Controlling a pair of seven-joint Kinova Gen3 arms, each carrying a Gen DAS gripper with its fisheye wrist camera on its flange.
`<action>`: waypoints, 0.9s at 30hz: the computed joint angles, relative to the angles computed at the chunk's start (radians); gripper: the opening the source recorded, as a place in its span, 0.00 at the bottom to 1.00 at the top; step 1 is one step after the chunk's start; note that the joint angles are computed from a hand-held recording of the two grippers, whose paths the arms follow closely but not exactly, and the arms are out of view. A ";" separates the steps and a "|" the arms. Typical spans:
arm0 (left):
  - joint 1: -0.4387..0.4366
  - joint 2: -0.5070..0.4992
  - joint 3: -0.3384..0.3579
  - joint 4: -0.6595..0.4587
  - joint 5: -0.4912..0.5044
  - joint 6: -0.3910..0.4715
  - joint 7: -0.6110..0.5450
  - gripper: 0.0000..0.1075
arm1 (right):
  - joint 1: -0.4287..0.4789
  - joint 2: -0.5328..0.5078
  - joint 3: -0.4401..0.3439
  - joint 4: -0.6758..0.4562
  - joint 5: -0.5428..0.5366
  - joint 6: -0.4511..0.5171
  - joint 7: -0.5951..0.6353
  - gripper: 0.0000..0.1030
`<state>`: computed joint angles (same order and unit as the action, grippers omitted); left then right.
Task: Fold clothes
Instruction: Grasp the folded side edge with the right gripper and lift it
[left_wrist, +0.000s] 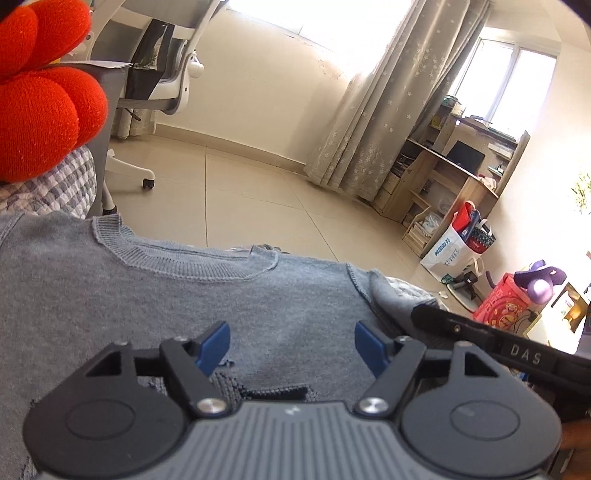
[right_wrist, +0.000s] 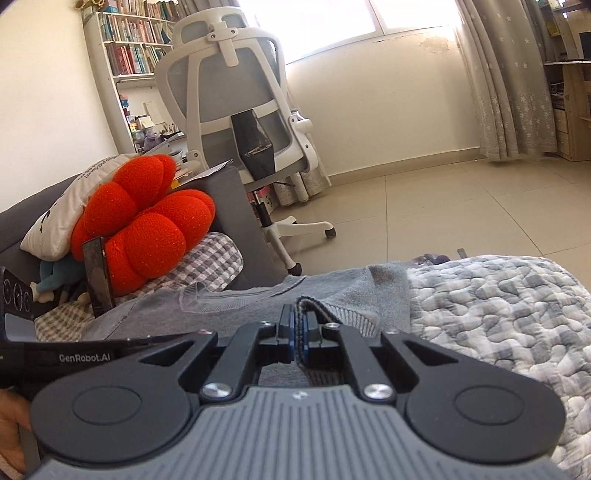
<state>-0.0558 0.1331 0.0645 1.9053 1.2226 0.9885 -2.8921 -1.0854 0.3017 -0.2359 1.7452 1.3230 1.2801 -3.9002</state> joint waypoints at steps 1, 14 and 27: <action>-0.005 0.007 -0.002 -0.002 0.007 0.014 0.009 0.65 | 0.008 0.002 -0.001 -0.005 -0.001 -0.020 0.014 0.05; -0.028 0.040 0.002 -0.005 0.024 0.063 0.059 0.62 | 0.062 0.015 0.030 -0.044 -0.085 -0.230 0.163 0.16; -0.075 0.093 0.001 -0.014 0.076 0.167 0.047 0.62 | 0.074 -0.069 -0.019 0.103 0.121 -0.342 -0.003 0.37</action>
